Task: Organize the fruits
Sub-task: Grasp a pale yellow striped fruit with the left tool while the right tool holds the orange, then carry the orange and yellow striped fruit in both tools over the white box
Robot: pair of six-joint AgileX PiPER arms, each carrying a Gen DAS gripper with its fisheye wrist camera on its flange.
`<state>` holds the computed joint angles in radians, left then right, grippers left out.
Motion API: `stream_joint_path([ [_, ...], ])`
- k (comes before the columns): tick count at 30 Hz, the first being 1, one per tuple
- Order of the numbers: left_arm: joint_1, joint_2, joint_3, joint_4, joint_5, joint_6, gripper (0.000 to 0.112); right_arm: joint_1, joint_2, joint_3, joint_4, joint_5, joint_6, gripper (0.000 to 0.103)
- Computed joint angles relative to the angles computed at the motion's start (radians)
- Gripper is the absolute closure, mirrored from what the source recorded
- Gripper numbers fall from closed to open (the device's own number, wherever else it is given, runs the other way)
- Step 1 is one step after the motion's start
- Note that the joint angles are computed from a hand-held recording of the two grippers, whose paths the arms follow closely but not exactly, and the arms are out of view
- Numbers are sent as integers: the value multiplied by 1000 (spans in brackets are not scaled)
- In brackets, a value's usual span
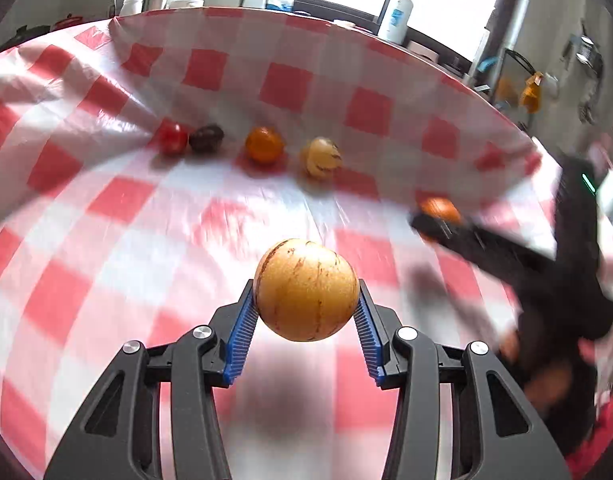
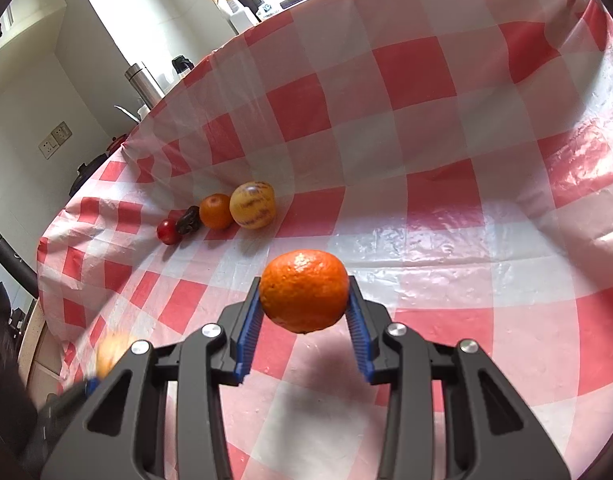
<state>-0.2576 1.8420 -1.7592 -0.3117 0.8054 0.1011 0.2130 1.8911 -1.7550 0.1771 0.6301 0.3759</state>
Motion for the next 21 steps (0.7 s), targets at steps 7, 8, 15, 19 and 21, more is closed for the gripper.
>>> stream_joint_path([
  [7, -18, -215, 271, -11, -43, 89, 68, 32, -139, 202, -47, -67, 159, 63],
  [8, -14, -259, 332, -18, -58, 104, 68, 44, -182, 262, -62, -93, 199, 63],
  [15, 24, -478, 575, -85, -71, 208, 68, 184, -479, 624, -351, -205, 647, 63],
  [19, 52, -584, 673, -106, -53, 252, 68, 283, -603, 741, -562, -189, 892, 63],
  [21, 68, -629, 713, -114, -40, 266, 68, 325, -640, 771, -651, -171, 984, 63],
])
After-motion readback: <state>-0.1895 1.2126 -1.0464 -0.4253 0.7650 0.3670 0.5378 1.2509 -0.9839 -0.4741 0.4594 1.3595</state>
